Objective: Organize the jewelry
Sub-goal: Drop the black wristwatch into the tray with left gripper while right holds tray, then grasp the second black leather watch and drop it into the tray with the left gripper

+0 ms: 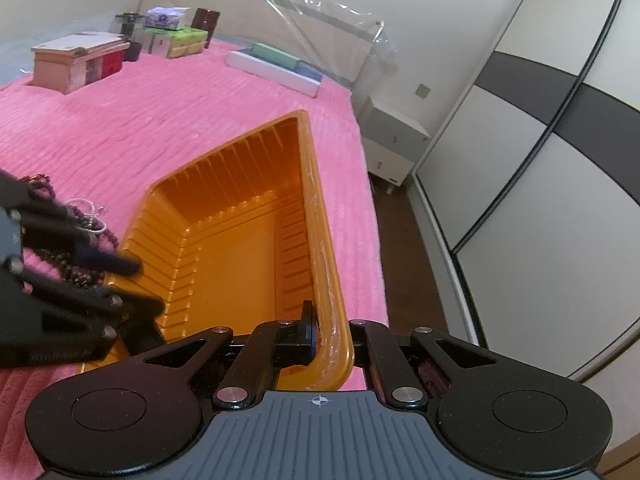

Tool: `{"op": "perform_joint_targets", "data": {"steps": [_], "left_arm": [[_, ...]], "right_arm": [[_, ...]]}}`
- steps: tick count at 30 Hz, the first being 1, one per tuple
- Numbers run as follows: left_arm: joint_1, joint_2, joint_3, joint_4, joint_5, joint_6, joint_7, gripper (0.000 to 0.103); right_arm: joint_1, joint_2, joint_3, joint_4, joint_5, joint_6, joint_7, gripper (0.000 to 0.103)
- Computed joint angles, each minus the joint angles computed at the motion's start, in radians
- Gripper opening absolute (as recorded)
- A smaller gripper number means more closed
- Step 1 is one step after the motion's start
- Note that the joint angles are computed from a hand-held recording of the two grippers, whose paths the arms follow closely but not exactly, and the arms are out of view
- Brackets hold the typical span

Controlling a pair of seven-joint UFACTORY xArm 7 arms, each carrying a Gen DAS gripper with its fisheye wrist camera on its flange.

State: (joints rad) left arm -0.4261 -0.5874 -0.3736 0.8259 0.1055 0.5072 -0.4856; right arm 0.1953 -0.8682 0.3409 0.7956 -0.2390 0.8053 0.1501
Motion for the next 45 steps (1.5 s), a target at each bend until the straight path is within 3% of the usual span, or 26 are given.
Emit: {"op": "perform_joint_targets", "data": {"steps": [8,20,24,26,29,32,37,39,42,45], "left_arm": [[0.065,-0.232,0.045,-0.133,0.005,0.106,-0.034,0.036],[0.215,-0.739,0.102,-0.369,0.075,0.478,0.005,0.040],[0.286,-0.782,0.133,-0.408,0.098,0.467,0.033,0.045],[0.311,-0.800,0.142,-0.424,0.095,0.447,0.035,0.062],[0.339,-0.776,0.174,-0.442,0.077,0.373,0.037,0.076],[0.363,-0.740,0.199,-0.452,0.054,0.306,0.033,0.081],[0.375,-0.656,0.226,-0.453,0.025,0.245,0.060,0.077],[0.366,-0.645,0.233,-0.454,0.014,0.249,0.078,0.064],[0.364,-0.660,0.227,-0.462,0.001,0.252,0.084,0.060],[0.359,-0.679,0.212,-0.456,-0.001,0.262,0.091,0.049]], "right_arm": [[-0.003,-0.005,0.004,-0.002,-0.001,0.000,0.014,0.005],[-0.004,-0.020,0.017,-0.011,-0.010,0.015,0.025,0.005],[-0.007,-0.007,0.027,0.004,-0.016,0.027,0.031,0.005],[-0.010,-0.001,0.033,0.010,-0.023,0.030,0.035,0.005],[-0.010,0.003,0.039,0.014,-0.031,0.035,0.039,0.005],[-0.009,0.005,0.040,0.016,-0.037,0.043,0.040,0.005],[-0.012,0.016,0.044,0.023,-0.048,0.048,0.045,0.005],[-0.012,0.021,0.046,0.025,-0.052,0.047,0.049,0.005],[-0.011,0.023,0.045,0.026,-0.057,0.045,0.050,0.005],[-0.009,0.023,0.043,0.027,-0.059,0.046,0.051,0.005]]}}
